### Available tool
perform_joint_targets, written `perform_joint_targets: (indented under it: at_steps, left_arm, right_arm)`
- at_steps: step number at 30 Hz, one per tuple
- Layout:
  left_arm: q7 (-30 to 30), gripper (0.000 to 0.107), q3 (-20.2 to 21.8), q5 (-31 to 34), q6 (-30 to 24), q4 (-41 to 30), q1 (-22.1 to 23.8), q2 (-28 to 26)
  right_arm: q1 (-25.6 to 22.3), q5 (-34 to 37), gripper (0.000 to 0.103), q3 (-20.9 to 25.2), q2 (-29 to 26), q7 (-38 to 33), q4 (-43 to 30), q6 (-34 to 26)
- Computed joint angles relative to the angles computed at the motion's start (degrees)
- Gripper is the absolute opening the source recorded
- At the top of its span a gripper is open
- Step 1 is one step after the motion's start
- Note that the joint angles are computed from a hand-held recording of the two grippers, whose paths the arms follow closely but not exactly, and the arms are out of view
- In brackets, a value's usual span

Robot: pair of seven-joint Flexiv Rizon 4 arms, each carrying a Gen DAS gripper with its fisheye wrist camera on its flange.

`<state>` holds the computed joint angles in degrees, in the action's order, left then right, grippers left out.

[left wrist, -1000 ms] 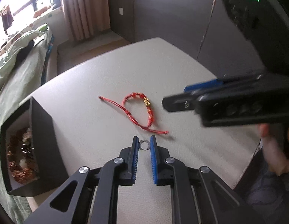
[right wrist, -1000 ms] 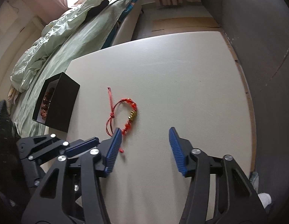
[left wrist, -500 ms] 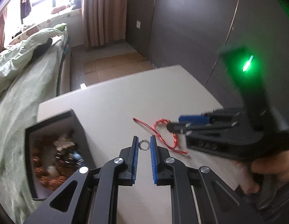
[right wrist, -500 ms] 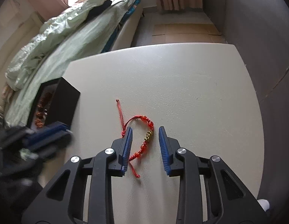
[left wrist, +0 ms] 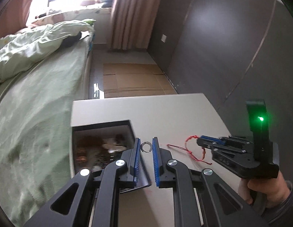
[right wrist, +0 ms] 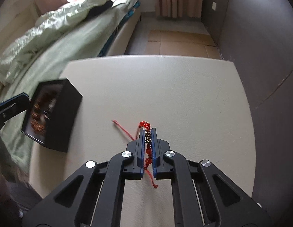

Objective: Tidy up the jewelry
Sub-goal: 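Drop the silver ring into the box while the right tool grasps the red string bracelet, then lower the red string bracelet into the box and open the right tool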

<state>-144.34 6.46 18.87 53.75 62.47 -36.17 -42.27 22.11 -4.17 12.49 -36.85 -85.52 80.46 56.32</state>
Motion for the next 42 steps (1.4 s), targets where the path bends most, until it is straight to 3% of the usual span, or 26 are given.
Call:
perform_joint_targets:
  at_steps: [8,13,16,18,20,25,40,42]
  left_arm:
    - [-4.45,0.011,0.04,-0.18,3.53,8.92,1.45,5.36]
    - [-4.94,0.011,-1.03,-1.82,6.18,11.66,3.10,5.63]
    - [-4.35,0.012,-2.86,-5.21,10.56,14.69,5.24,5.81]
    - [-6.00,0.030,-1.66,-6.00,12.75,16.51,4.93,6.57]
    - [-8.53,0.040,1.40,-4.21,12.60,16.54,2.96,7.24]
    - [-12.74,0.042,3.88,-0.82,12.47,17.68,1.64,9.00]
    - [-16.22,0.042,3.04,6.38,7.70,18.82,1.60,11.53]
    - [-17.26,0.042,3.24,8.05,7.13,18.91,1.11,12.01]
  right_arm:
    - [-1.64,4.84,0.007,2.72,2.91,-0.61,1.61,5.50]
    - [-1.94,7.03,0.007,4.40,3.26,-1.66,1.59,9.01]
    - [-1.86,7.87,0.007,5.34,3.25,-2.52,1.53,11.19]
    - [-2.23,8.92,0.007,6.57,3.24,-3.72,1.55,12.96]
    - [-2.91,10.29,0.007,8.33,3.20,-5.31,1.22,14.13]
    - [-3.13,12.88,0.007,11.70,2.23,-9.14,-0.17,15.21]
    - [-0.14,18.13,0.007,14.23,-0.03,-12.70,-4.28,12.06]
    - [-1.09,20.31,0.008,16.17,-0.83,-14.20,-5.88,10.57]
